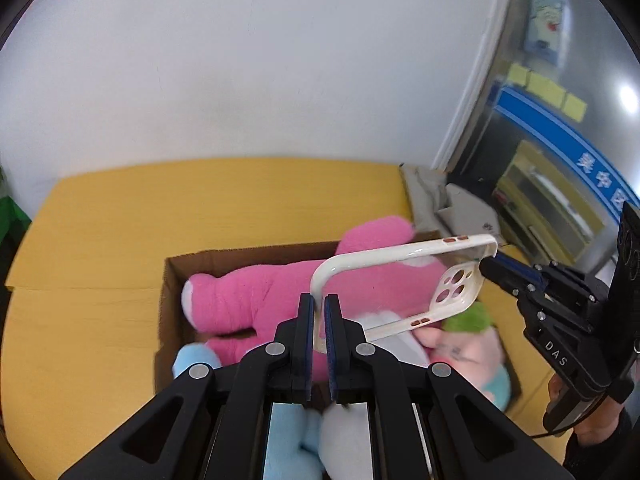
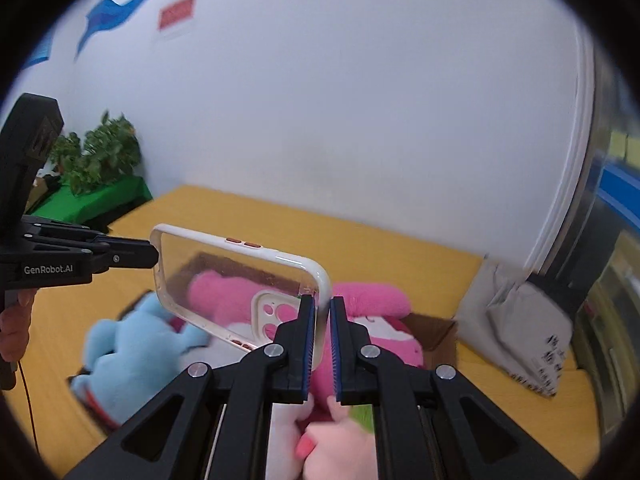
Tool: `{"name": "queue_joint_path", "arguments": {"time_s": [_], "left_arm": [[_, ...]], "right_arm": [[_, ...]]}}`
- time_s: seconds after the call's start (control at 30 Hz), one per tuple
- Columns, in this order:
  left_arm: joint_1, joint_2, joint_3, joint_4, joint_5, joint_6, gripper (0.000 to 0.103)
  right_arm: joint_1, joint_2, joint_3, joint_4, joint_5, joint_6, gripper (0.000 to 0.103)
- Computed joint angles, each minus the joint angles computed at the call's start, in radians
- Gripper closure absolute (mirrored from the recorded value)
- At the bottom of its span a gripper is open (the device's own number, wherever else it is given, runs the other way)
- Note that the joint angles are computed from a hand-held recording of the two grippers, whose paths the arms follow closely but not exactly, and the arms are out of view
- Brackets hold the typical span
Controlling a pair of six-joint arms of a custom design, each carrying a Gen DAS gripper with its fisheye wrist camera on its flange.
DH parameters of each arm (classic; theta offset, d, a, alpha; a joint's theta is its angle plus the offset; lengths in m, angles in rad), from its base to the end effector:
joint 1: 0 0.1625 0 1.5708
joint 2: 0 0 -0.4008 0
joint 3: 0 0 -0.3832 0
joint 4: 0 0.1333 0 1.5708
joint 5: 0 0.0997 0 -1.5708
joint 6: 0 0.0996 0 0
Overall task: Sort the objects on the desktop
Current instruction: 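Lift the phone case and lower it onto the pink bear in the box, then open the right gripper and pull both tools back from the box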
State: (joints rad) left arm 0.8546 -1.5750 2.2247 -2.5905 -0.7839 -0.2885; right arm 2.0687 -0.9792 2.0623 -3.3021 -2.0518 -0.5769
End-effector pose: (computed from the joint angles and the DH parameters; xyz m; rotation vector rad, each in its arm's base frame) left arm -0.1232 -0.4520 0.3020 0.3372 2.4581 -0.9001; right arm 0.3326 -0.4292 0.1465 1.1128 -2.2734 0.8223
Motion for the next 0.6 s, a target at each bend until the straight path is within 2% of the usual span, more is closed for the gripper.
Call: {"name": "queue_joint_path", "arguments": {"time_s": [0.03, 0.13, 0.23, 0.33, 0.4, 0.43, 0.47, 0.5, 0.57, 0.6], "left_arm": [[0.047, 0.049, -0.027, -0.035, -0.030, 0.020, 0.099], [0.126, 0.142, -0.073, -0.060, -0.080, 0.047, 0.099], [0.129, 0.190, -0.076, -0.059, -0.032, 0.079, 0.098], [0.118, 0.170, -0.061, -0.038, -0.016, 0.082, 0.089], [0.092, 0.133, -0.036, 0.015, 0.003, 0.052, 0.082], [0.070, 0.105, -0.012, 0.035, 0.027, 0.041, 0.077], [0.041, 0.069, 0.017, 0.051, 0.051, 0.028, 0.068], [0.009, 0.023, 0.046, 0.067, 0.069, 0.009, 0.061], [-0.071, -0.101, 0.114, 0.113, 0.092, -0.055, 0.025], [-0.125, -0.172, 0.151, 0.165, 0.113, -0.105, 0.018]], "right_arm": [[-0.026, 0.028, -0.021, 0.029, -0.005, 0.016, 0.096], [-0.093, 0.084, -0.058, 0.112, -0.011, 0.075, 0.092], [-0.125, 0.108, -0.056, 0.147, -0.035, 0.091, 0.091], [-0.114, 0.091, -0.035, 0.130, -0.027, 0.059, 0.087], [-0.103, 0.077, -0.019, 0.118, -0.031, 0.029, 0.080], [-0.094, 0.070, -0.007, 0.099, -0.036, 0.017, 0.066], [-0.080, 0.050, 0.022, 0.063, -0.036, 0.002, 0.047], [-0.066, 0.026, 0.054, 0.026, -0.035, -0.013, 0.041], [-0.042, -0.020, 0.095, -0.008, -0.018, -0.017, 0.035], [-0.024, -0.064, 0.135, -0.024, -0.008, -0.008, 0.033]]}}
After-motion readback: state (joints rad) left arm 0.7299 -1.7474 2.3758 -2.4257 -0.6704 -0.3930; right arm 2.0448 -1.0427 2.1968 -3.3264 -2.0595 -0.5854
